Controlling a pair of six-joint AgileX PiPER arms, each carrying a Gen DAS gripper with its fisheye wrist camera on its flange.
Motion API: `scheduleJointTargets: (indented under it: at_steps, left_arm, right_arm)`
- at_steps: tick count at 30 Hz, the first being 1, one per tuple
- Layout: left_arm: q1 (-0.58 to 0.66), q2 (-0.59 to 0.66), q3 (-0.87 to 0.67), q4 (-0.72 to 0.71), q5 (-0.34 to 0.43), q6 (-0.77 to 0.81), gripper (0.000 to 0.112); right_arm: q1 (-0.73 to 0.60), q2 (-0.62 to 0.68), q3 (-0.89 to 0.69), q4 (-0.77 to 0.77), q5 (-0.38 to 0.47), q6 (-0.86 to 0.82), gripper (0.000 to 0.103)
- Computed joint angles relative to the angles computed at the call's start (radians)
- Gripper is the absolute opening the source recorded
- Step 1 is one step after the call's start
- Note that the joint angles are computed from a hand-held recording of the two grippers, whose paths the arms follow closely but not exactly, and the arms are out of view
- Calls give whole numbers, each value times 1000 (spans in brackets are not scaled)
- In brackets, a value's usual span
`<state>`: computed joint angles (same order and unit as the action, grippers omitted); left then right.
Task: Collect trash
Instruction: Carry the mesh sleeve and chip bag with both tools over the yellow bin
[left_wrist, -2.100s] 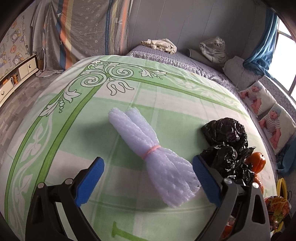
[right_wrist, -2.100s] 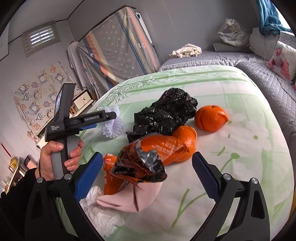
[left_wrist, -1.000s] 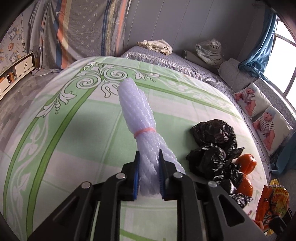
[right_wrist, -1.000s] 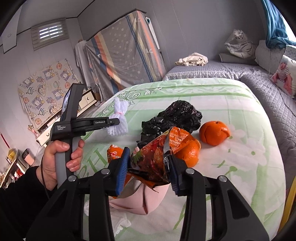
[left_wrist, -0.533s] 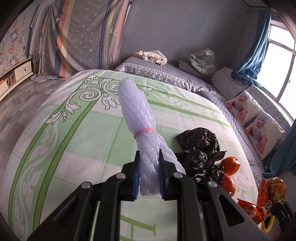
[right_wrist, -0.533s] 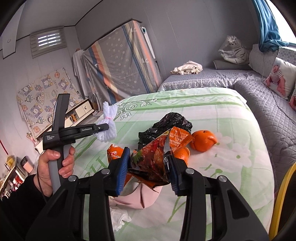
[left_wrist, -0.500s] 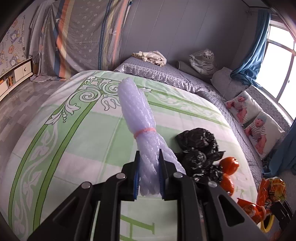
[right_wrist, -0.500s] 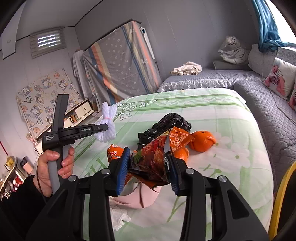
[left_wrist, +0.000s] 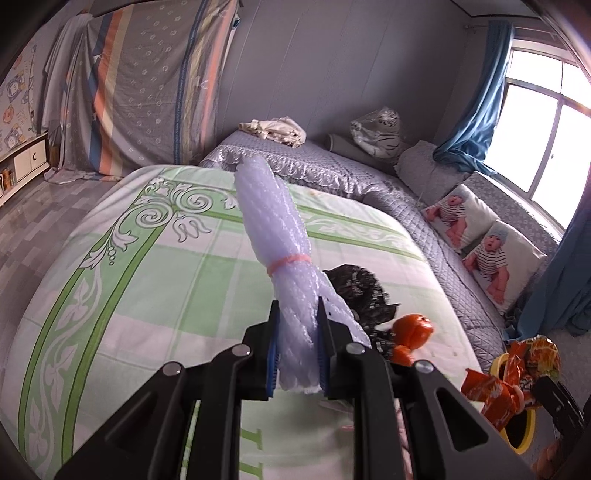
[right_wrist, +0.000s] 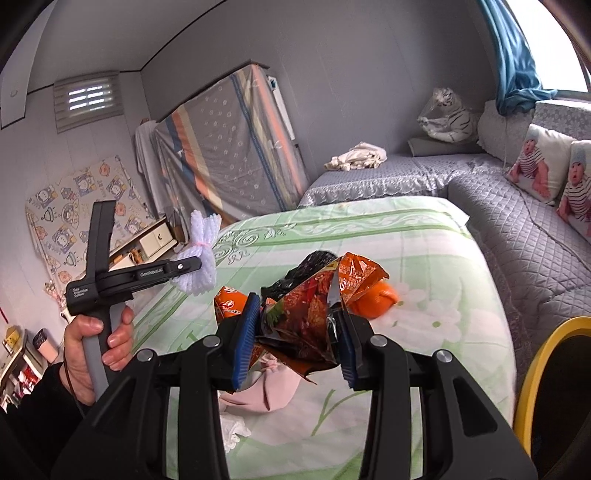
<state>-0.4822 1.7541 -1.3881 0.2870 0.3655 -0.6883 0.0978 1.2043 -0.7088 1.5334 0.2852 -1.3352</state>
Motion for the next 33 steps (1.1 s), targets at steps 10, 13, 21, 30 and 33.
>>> scheduleJointTargets:
  at_steps: [10,13,21,30,33]
  left_arm:
    - [-100,-41,-20,79,7,-53,16]
    - [-125,-40,-33,91,10,-59,16]
    - [-201,-21,-94,99,26,-45,16]
    - [-285,29,-187,43,41,34,16]
    - [-312,56,-229,13,52,70,16]
  right_arm:
    - [-161,-110,42,-29,78,29,37]
    - [-220,-136,47,-55,112,53,36]
    - [-396,-202,63,-85,209,66,36]
    - [-668,-244,73,-91,370,61,36]
    - [-761,-256,75,-96,427,63,36]
